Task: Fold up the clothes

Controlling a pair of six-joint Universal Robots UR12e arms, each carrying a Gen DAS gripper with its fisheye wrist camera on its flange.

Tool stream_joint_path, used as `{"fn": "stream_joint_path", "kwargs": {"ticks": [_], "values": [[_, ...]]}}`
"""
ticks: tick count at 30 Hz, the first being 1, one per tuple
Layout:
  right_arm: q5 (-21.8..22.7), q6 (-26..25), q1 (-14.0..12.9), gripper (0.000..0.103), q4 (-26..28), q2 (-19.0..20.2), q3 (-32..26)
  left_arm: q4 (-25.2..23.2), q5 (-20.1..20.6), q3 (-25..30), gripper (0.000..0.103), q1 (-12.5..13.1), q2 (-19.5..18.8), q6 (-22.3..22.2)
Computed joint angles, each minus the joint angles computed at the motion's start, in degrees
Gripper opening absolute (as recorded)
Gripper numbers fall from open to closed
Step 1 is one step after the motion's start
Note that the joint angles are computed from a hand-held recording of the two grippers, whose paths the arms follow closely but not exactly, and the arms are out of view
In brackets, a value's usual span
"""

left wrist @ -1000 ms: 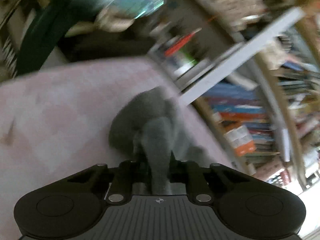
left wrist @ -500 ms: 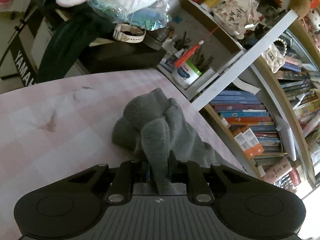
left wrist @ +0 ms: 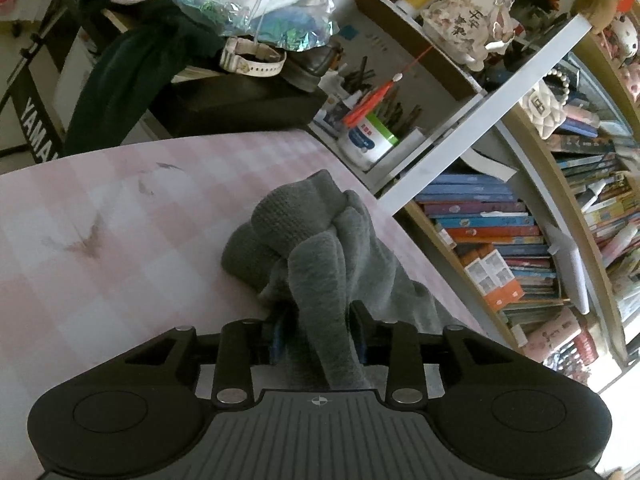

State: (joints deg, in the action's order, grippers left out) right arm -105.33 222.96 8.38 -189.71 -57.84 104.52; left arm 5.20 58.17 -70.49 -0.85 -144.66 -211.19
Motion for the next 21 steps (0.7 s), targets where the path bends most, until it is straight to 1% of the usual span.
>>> {"fn": "stream_joint_path", "kwargs": {"ticks": [1,3,5,6,8,10,11,12,13,14,17,19,21], "values": [[-0.5,0.8,0.0,0.034,0.4,0.1,0.0,0.2,-0.1,0.0,0.035,0.0,-0.1,0.0],[-2.8,1.2,0.5,0.043,0.2,0.4,-0.2,0.5,-0.2,0.1,0.037,0.0,-0.1,0.2],[-6.0,0.4,1.4,0.046,-0.4,0.8,-0.6,1.0,-0.1,0.1,0.04,-0.1,-0.2,0.9],[-7.7,-0.1,1.8,0.05,-0.9,1.0,-0.8,1.3,-0.1,0.1,0.043,-0.2,-0.2,1.2],[-12.4,-1.2,2.9,0.055,-2.9,1.6,-1.2,1.8,0.1,0.0,0.048,-0.4,-0.2,2.0],[-16.9,-3.0,4.0,0.062,-6.9,2.6,-1.5,2.3,0.2,0.0,0.052,-0.5,-0.3,2.9],[-17.7,-4.2,4.3,0.069,-8.5,3.0,-1.7,2.4,0.1,0.0,0.054,-0.5,-0.3,3.0],[-18.1,-5.4,4.6,0.072,-10.1,3.3,-1.9,2.4,0.2,0.1,0.054,-0.5,-0.3,2.9],[-17.7,-6.8,4.5,0.072,-11.1,3.5,-2.1,2.5,0.2,0.1,0.054,-0.5,-0.3,2.8],[-17.1,-8.4,4.6,0.073,-11.6,3.7,-2.5,2.5,0.2,0.2,0.054,-0.6,-0.4,2.8],[-15.3,-13.5,5.1,0.079,-12.2,4.5,-3.8,2.8,0.5,0.2,0.057,-0.7,-0.4,2.9],[-12.9,-16.9,5.3,0.085,-12.3,5.0,-4.9,2.9,0.3,0.3,0.059,-0.7,-0.5,3.2],[-9.8,-19.5,5.4,0.087,-12.2,5.5,-5.8,3.0,0.2,0.3,0.06,-0.7,-0.5,3.4]]}}
